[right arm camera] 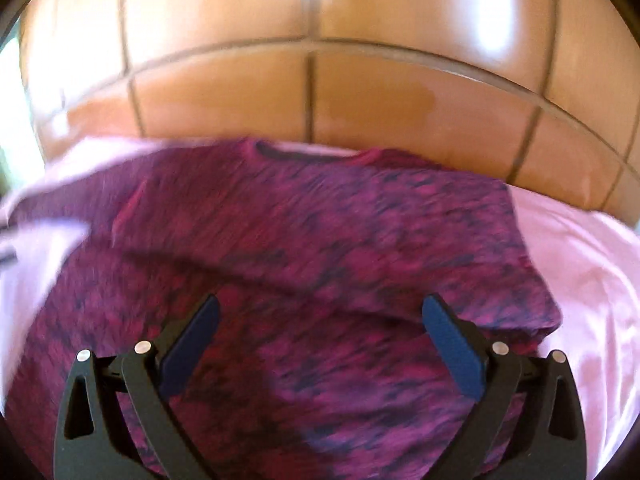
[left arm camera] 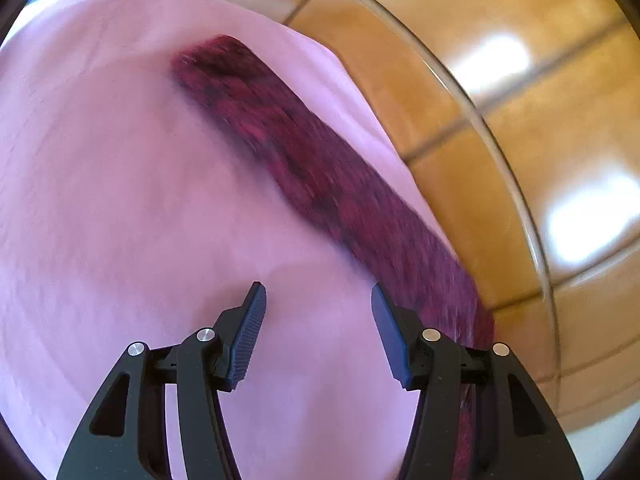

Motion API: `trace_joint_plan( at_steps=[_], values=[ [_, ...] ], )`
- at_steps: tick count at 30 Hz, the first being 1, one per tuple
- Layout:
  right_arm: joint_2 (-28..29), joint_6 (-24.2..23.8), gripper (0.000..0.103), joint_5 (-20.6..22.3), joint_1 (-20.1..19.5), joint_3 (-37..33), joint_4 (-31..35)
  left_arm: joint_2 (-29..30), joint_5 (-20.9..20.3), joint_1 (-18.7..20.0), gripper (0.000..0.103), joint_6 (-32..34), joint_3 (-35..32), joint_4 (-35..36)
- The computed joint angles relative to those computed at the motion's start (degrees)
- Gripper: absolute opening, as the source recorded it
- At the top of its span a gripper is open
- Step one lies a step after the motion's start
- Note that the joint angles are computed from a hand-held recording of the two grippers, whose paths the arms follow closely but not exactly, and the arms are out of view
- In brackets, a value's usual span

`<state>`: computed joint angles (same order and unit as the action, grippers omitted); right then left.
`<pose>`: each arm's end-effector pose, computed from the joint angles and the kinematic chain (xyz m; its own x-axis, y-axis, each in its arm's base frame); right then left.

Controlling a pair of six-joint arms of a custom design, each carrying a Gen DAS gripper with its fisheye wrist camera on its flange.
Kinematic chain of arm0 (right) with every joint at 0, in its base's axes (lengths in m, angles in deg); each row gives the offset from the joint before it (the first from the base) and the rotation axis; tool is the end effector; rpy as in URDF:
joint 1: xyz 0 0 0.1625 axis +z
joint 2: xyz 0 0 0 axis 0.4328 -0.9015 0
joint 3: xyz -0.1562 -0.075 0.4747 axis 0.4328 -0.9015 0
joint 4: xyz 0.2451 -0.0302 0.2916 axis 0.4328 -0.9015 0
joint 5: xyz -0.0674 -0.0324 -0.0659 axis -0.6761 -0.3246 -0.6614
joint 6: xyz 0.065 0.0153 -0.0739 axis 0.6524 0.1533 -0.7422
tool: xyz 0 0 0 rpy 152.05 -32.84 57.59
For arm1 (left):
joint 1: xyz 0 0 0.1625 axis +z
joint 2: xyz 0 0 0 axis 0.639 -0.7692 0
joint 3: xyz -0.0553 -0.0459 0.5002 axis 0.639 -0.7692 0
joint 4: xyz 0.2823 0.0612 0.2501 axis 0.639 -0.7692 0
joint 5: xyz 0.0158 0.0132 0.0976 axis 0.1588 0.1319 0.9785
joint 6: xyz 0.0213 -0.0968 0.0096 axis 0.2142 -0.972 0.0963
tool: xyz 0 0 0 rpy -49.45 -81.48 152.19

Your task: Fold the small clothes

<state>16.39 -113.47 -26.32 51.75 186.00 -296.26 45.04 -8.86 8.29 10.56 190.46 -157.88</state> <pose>-0.0128 -0.5270 0.2415 -0.6622 -0.1702 0.7297 -0.5863 0.7242 -0.3631 -0.1488 -0.4838 0.0991 -0.8484 -0.5287 0.0255 -0.3061 0.4507 -0.8385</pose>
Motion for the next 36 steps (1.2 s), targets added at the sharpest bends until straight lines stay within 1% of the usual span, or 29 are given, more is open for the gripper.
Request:
trace_joint_plan(
  at_steps=[1, 2, 3, 4, 6, 9, 10, 12, 13, 14, 15, 16, 17, 18, 20, 22, 25, 27, 28, 30, 32, 35, 36],
  values=[
    [1.2, -1.5, 0.101, -1.7, 0.4, -0.1, -1.3, -0.4, -0.8, 0.9, 0.053, 1.1, 0.3, -2.6],
    [2.4, -2.9, 0.101, -3.7, 0.9, -0.3, -2.5, -0.9, -0.4, 1.5, 0.053, 0.9, 0.3, -2.8],
    [3.0, -3.3, 0.101, -4.6, 1.0, -0.7, -2.4, -1.4, 0.3, 2.0, 0.053, 0.6, 0.0, -2.6],
    [3.2, -3.3, 0.101, -5.4, 1.1, -1.0, -1.8, -2.2, -0.4, 3.2, 0.053, 0.9, -0.6, -2.2],
    [2.4, -1.6, 0.101, -4.8, 0.5, -1.5, 1.4, -3.6, -2.8, 5.6, 0.053, 0.6, -1.6, -1.4],
    [0.6, 1.1, 0.101, -2.7, -0.6, -2.3, 6.8, -4.8, -2.5, 7.3, 0.053, 0.9, -2.9, -0.3],
    [0.4, 1.5, 0.101, -2.5, -0.7, -2.3, 7.5, -5.2, -2.8, 8.1, 0.053, 1.3, -3.5, 0.3],
    [1.0, 0.8, 0.101, -3.2, -0.5, -2.1, 6.0, -5.6, -3.1, 9.1, 0.053, 1.6, -4.8, 1.3],
    [1.3, 0.4, 0.101, -3.4, -0.4, -2.0, 5.3, -5.6, -3.1, 9.7, 0.047, 2.2, -5.5, 0.9],
    [1.8, 0.3, 0.101, -3.8, 0.0, -2.3, 4.9, -5.6, -3.2, 10.2, 0.038, 2.6, -6.2, 1.3],
    [1.9, 0.1, 0.101, -4.0, 0.0, -2.4, 4.7, -6.0, -3.3, 10.6, 0.034, 2.6, -6.7, 2.6],
    [1.9, 0.2, 0.101, -4.1, 0.2, -2.1, 4.4, -6.1, -3.1, 11.1, 0.022, 2.4, -7.4, 4.3],
    [1.9, 0.1, 0.101, -3.9, 0.1, -2.1, 4.3, -6.2, -2.8, 11.2, 0.017, 2.6, -7.9, 5.2],
    [2.0, 0.2, 0.101, -4.0, 0.2, -2.2, 4.3, -6.2, -2.4, 11.2, 0.015, 3.3, -8.4, 5.8],
    [2.4, 0.2, 0.101, -4.1, 0.3, -2.0, 3.6, -5.8, -0.7, 9.9, 0.013, 6.9, -9.3, 5.5],
    [2.3, -0.2, 0.101, -3.9, 0.1, -1.8, 3.2, -5.6, 1.4, 7.2, 0.013, 11.0, -10.2, 6.3],
    [2.3, -0.3, 0.101, -3.8, 0.0, -1.9, 3.3, -3.6, 2.7, 2.9, 0.013, 19.4, -12.2, 4.9],
    [2.2, -0.3, 0.101, -3.7, 0.1, -1.9, 3.3, -1.9, 2.7, 0.4, 0.013, 24.3, -13.7, 4.2],
    [2.2, -0.4, 0.101, -3.7, 0.0, -1.9, 3.4, -0.6, 2.2, -1.0, 0.013, 26.8, -14.8, 3.8],
    [2.1, -0.4, 0.101, -3.5, 0.0, -1.9, 3.6, 1.3, 0.9, -2.6, 0.013, 29.6, -16.6, 4.2],
    [1.9, -0.3, 0.101, -3.3, -0.1, -1.9, 3.8, 3.6, -1.2, -4.0, 0.013, 31.9, -19.2, 6.7],
    [1.6, -0.1, 0.101, -3.1, -0.2, -2.0, 4.2, 6.5, -4.1, -4.7, 0.013, 32.8, -22.7, 11.3],
    [1.5, 0.1, 0.101, -2.9, -0.2, -2.0, 4.4, 7.7, -5.3, -4.8, 0.013, 32.7, -24.3, 13.9]
  ],
)
